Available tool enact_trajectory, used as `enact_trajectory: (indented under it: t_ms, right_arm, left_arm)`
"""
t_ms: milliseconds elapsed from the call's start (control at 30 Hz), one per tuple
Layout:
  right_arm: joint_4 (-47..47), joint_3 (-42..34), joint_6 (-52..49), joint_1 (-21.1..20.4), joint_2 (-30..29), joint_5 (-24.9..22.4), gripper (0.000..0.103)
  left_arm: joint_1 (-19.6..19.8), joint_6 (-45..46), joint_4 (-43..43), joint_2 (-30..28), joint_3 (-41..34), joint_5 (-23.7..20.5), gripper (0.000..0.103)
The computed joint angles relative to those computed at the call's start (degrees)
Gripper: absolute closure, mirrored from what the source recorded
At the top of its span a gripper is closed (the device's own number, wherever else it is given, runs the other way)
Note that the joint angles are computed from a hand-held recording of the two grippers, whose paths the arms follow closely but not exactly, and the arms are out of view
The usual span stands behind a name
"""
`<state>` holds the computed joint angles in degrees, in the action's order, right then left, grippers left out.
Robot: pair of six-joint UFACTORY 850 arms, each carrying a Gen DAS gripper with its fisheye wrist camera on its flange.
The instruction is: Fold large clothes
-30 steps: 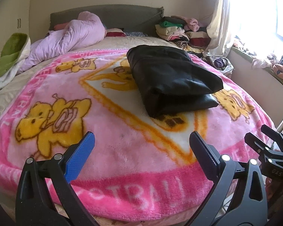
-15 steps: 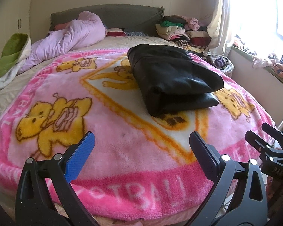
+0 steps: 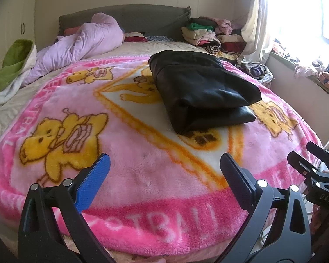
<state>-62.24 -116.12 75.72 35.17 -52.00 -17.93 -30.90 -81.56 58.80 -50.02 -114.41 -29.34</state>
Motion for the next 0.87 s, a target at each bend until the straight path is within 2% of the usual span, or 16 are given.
enact_trajectory:
  t_ms: [167,367,567,700,767,867]
  right_arm:
    - [-0.2,0.22,0.3,0.02,0.09,0.0,0.004]
    - [-1.33,1.15,2.52,-0.24,0.6,-0.03,0.004]
    - [-9.45,8.03,17.21,-2.4,4.98,-1.87,0.004]
    - [-14.31,16.36,27.92,-6.35,10.21,-7.07,0.004]
    - [-11.97,20.93,30.85,-9.96,12.75,-12.37,0.004]
    - [-3.76,25.18,30.6,-16.34,14.36,-19.51,0.004]
  left_arm:
    - [-0.04,0.61,-0.44,-0.13,-0.17,-0.55,0.009]
    - [-0.21,3.85,-3.44,-1.4,-2.6,-3.39,0.009]
    - [0.95,5.35,-6.85,-0.94,-2.21,-3.07,0.009]
    - [4.65,3.78,-9.03,1.94,0.84,-2.95,0.009]
    - [7.45,4.46,-10.87,3.63,2.56,-3.41,0.009]
    - [13.06,3.82,-10.79,5.15,3.9,-8.73,0.009]
